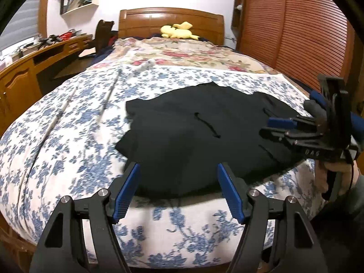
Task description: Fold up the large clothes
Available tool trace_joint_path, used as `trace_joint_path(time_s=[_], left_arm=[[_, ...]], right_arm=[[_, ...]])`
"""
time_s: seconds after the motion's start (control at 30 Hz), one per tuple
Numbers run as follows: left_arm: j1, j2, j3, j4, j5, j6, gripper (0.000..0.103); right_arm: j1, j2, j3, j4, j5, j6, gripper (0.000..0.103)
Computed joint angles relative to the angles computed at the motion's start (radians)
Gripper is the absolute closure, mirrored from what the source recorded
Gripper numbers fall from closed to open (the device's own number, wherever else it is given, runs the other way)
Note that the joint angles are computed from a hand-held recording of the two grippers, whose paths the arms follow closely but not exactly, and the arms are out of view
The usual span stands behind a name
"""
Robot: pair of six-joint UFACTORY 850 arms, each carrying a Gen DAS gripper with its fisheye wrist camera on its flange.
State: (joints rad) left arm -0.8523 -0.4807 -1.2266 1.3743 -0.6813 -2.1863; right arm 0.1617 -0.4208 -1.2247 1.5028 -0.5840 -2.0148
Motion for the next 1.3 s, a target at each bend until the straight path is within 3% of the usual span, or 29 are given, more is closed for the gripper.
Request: trace_joint_path(time_s=[0.13,0.33,0.57,1.07,1.13,1.3], left_arm=[[0.008,0.011,0.024,-0.014,-0.008,-0.012,0.032],[0.024,0.016,0.044,-0.029,-0.011,-0.031,0.032],[0.045,0.007,0.060,-0.055,0.008,-0.036,0.050],[0.066,-0.008,0.078,-0.024,0.104,-0.131,0.054],[0.068,-0.006,0.083,0.001,0.120,-0.160,0.060],[0.077,0.001,0.076,0.019,0.164,-0.172,0.092]], right_arm=[[0.051,-0.077,-0.071,-0.177,0.081,0.141,0.052],[0.057,-0.095,-0.085,-0.152,0.094,0.109,0.052],[0.071,-0.047,-0.022,-0.091,0.114,0.047,0.052],[0.064,-0.037,-0.012,-0.066,0.108,0.012,0.052],[0.062,-0.034,-0.009,-0.058,0.105,0.001,0.050],[0.040,-0.012,0.000,-0.089,0.084,0.024,0.048]])
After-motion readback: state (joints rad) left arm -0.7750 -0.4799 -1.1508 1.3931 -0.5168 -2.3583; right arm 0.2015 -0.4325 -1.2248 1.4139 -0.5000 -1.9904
